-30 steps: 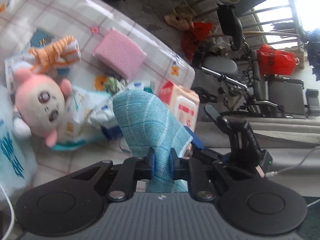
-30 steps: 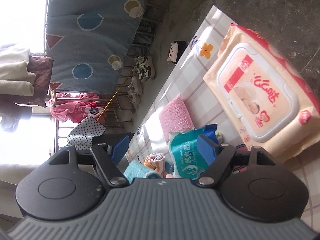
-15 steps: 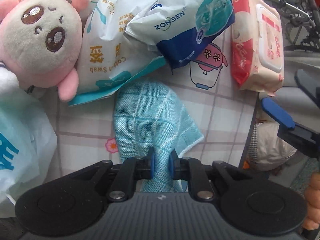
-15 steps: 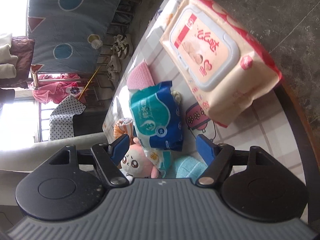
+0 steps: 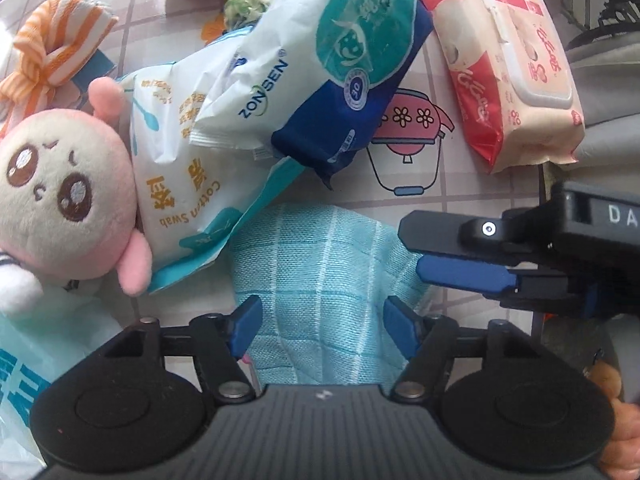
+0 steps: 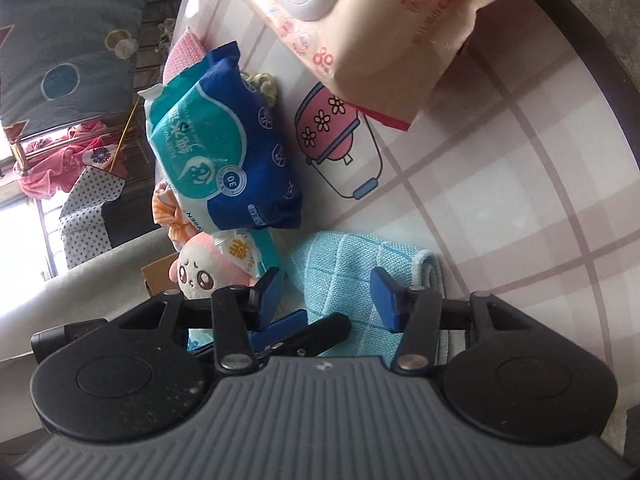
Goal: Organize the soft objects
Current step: 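Lift the light-blue towel with the left gripper while the right gripper reaches toward the pink sponge, then grasp the pink knitted sponge with the right gripper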
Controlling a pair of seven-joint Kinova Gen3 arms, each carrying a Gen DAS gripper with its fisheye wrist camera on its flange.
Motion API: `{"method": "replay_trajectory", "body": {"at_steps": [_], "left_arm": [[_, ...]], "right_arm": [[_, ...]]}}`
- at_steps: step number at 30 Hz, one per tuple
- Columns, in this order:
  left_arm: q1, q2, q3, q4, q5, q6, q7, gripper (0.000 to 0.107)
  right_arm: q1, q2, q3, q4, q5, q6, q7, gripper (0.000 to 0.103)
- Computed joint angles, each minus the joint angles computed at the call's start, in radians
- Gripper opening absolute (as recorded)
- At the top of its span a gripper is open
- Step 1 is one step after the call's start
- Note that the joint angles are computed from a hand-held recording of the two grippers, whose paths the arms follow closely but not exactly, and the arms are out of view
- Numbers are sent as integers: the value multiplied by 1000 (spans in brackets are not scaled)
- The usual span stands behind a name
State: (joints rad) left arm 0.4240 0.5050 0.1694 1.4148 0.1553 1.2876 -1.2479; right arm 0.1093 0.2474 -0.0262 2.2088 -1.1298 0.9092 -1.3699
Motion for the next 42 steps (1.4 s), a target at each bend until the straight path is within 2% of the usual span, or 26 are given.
{"method": "replay_trajectory", "body": {"at_steps": [2, 7, 11, 15, 18, 20, 21, 24, 26, 28, 34, 38, 42], "left_arm": [[1, 28, 10, -23, 2, 18, -24, 81], [61, 101, 3, -96, -45, 74, -18, 91], [105, 144, -2, -140, -77, 110, -5, 96], [135, 168, -11, -176, -98, 137, 17, 95], [148, 170, -19, -194, -115, 149, 34, 85], [143, 155, -21, -183, -118, 144, 36, 70], [139, 151, -21, -180, -117, 141, 37, 66], [121, 138, -21, -166, -105, 129, 40, 46], [105, 130, -19, -155, -90, 117, 42, 27], [84, 120, -17, -134, -67, 99, 45, 19], [27, 26, -16, -44, -9, 36, 77, 15], [-13, -111, -25, 27, 14, -16, 119, 15], [-42, -226, -43, 8, -25, -25, 192, 15]], "right_arm": [[3, 3, -1, -2, -16, -3, 14, 49], [15, -4, 6, -29, -7, 12, 41, 52], [26, -11, 12, -45, 10, 28, 50, 54], [37, -29, 21, -39, 20, 33, 56, 55], [38, -41, 26, -33, 22, 29, 54, 55], [36, -50, 27, -29, 20, 24, 54, 56], [35, -54, 27, -28, 20, 22, 54, 56], [29, -66, 29, -30, 23, 17, 52, 56], [25, -77, 30, -31, 28, 12, 49, 56], [22, -88, 32, -31, 31, 8, 50, 56], [23, -121, 45, -20, 30, 2, 57, 56], [27, -142, 56, -25, 14, 12, 74, 56], [18, -144, 56, -62, -1, 27, 73, 56]]}}
